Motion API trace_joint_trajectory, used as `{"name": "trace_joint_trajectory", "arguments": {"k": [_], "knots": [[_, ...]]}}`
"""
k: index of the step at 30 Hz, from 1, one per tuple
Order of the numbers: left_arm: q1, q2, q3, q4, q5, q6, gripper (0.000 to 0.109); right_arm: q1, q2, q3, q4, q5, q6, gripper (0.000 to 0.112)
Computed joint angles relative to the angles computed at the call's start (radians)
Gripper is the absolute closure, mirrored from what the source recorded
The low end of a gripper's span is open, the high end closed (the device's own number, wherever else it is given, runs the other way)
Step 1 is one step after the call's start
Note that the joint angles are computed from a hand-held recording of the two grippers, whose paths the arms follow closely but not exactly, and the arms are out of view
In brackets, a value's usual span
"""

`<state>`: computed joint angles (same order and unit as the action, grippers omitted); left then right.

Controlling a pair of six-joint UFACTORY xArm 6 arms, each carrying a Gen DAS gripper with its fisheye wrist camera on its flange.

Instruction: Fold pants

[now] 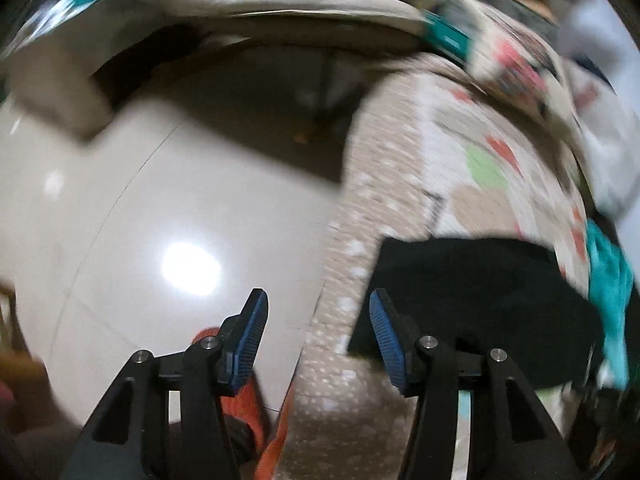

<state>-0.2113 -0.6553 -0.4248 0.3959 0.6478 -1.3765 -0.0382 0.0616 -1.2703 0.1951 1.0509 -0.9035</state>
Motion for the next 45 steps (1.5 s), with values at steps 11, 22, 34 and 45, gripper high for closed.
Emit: {"name": "trace_joint_trajectory", "arguments": {"k": [11, 22, 34, 45], "knots": [[-0.054, 0.151, -0.001, -0.086, -0.149, -0.13, 0.056, 0.158, -0.105, 0.047, 0.248, 0.046, -0.065, 0.063], [-0.077, 0.138, 0.19, -0.491, -0.376, -0.022, 0.051, 0.551, 0.081, -0.119, 0.223, -0.012, -0.067, 0.063], [-0.073, 0.165, 0.159, -0.474, -0.364, -0.02, 0.051, 0.695, 0.23, -0.18, -0.008, -0.099, -0.083, 0.099], [-0.042, 0.178, 0.142, -0.409, -0.34, -0.046, 0.05, 0.668, 0.476, -0.51, 0.01, 0.069, 0.153, 0.084]]}}
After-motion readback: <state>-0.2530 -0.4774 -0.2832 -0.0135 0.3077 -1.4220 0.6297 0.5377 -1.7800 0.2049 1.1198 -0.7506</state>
